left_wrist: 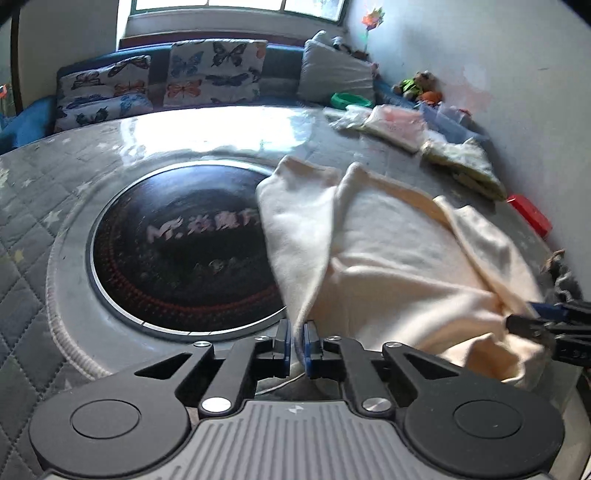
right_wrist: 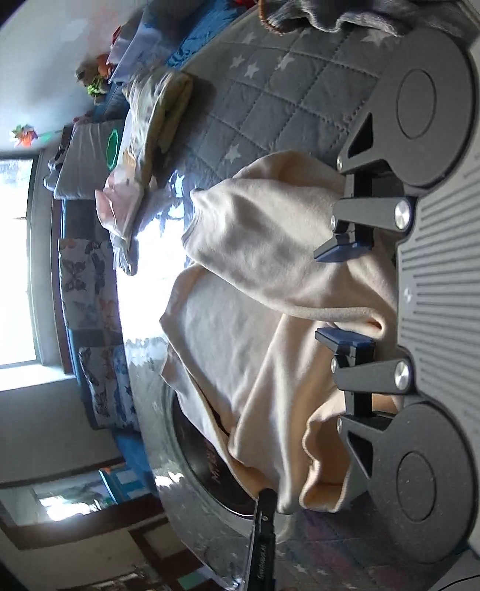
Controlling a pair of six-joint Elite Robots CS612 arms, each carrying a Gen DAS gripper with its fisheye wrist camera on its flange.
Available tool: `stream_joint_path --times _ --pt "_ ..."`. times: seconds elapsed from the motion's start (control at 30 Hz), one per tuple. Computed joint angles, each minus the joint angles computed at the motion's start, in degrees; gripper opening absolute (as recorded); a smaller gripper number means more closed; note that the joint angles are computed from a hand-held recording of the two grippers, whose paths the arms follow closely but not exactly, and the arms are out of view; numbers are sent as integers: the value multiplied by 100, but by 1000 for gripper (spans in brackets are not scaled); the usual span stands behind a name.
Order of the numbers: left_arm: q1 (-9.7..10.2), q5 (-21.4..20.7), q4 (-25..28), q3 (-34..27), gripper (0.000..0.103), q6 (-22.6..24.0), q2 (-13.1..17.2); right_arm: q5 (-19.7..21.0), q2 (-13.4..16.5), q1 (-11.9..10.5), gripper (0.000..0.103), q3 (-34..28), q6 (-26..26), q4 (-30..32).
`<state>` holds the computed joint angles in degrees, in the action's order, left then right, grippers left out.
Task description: Fold clothes
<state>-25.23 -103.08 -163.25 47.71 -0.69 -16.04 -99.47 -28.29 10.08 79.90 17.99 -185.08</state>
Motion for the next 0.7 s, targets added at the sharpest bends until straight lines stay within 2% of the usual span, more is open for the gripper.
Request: stream_joint_path --times 0.03,0.07,0.13,0.2,0.23,0.27,0.33,0.7 --pt "-2 -43 -48 -3 21 26 0 -28 12 6 41 -27 55 19" --pt "-12 -55 -84 -8 24 69 7 -57 25 12 44 -55 103 41" --pt "-37 -63 9 -84 26 153 47 -163 86 45 45 -155 68 114" --pt "-59 -26 149 -162 20 239 88 -311 164 85 47 -274 -53 156" --pt "-64 15 188 -168 12 256 97 -381 204 104 48 -332 -130 161" --pt "-68 56 228 -176 9 272 106 -404 236 114 52 -380 -187 155" --pt "-63 126 227 -172 6 238 117 -449 304 132 51 -481 -303 145" --pt "94 546 -86 194 4 -277 -33 -178 686 175 51 -1215 -813 231"
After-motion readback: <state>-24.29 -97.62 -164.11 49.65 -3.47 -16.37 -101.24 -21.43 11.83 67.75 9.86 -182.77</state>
